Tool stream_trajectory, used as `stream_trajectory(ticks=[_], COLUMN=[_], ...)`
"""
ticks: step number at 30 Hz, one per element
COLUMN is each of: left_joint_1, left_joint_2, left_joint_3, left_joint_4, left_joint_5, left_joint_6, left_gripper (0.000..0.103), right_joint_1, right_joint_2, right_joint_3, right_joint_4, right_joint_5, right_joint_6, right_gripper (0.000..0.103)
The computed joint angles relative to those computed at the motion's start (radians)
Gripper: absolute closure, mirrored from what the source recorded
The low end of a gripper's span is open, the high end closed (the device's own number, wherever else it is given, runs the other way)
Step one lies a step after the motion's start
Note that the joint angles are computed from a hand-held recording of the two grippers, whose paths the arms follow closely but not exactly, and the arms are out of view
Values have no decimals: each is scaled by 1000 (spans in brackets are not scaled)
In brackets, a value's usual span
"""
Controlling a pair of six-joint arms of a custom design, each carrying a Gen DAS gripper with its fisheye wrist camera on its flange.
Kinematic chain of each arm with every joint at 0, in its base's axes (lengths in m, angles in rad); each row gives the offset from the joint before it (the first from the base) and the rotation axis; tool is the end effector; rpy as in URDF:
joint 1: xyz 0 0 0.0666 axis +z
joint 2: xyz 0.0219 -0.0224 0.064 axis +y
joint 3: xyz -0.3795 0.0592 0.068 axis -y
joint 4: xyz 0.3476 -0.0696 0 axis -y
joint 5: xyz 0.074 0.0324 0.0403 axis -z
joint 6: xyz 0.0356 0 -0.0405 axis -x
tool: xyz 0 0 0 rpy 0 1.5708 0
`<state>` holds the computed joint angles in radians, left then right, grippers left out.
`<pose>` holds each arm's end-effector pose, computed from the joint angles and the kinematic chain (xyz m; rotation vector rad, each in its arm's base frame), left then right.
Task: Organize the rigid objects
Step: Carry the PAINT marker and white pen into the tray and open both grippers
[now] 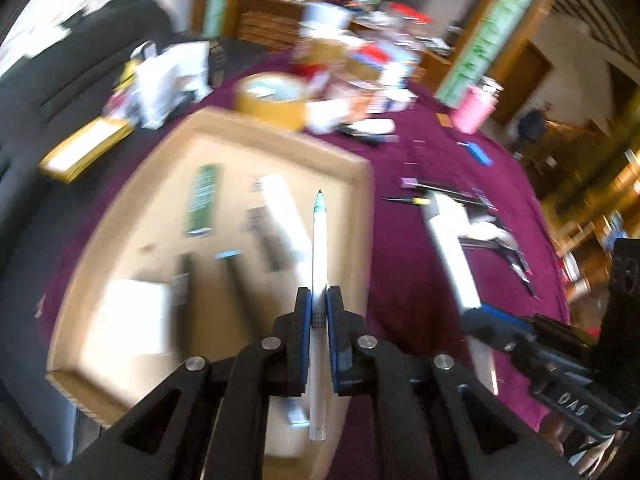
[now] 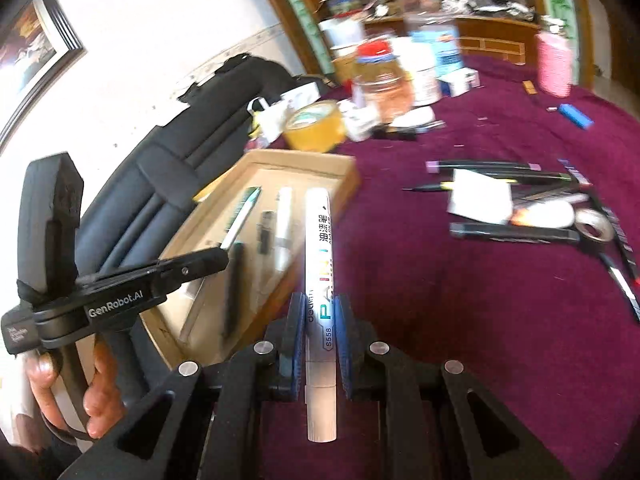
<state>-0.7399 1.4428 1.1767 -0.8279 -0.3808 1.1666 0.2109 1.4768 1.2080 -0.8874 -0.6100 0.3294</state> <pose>0.3227 -0.2772 0.3291 -0.6574 2.4697 -0.2209 0.4168 0.1097 0.3280 -0.8567 2.4509 0.7819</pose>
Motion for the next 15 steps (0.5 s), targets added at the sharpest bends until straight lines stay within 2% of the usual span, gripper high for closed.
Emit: stream_trajectory(ticks=[4,7,9,12,15], left_joint_1=[37,44,40,34,50], left_joint_2=[-49,-53,-51,-40,-36], left_joint_3=[-108,-142,-144,-136,-153], left_joint_4=[20,42,41,2,29], left_joint_5=[38,60,53,28,68], left_joint_6=[59,82,91,115,129], left_gripper=[96,96,96,96,96], right_joint_1=[101,161,188,213,223], right_joint_2=[65,121,165,219,270], right_joint_3=[48,97,142,190,237], right_joint_4=[17,42,40,49,35], right_joint_5=[30,67,93,152,173], right_joint_6=[-75,-116,-141,-161,-173], right_gripper=[87,87,87,87,87])
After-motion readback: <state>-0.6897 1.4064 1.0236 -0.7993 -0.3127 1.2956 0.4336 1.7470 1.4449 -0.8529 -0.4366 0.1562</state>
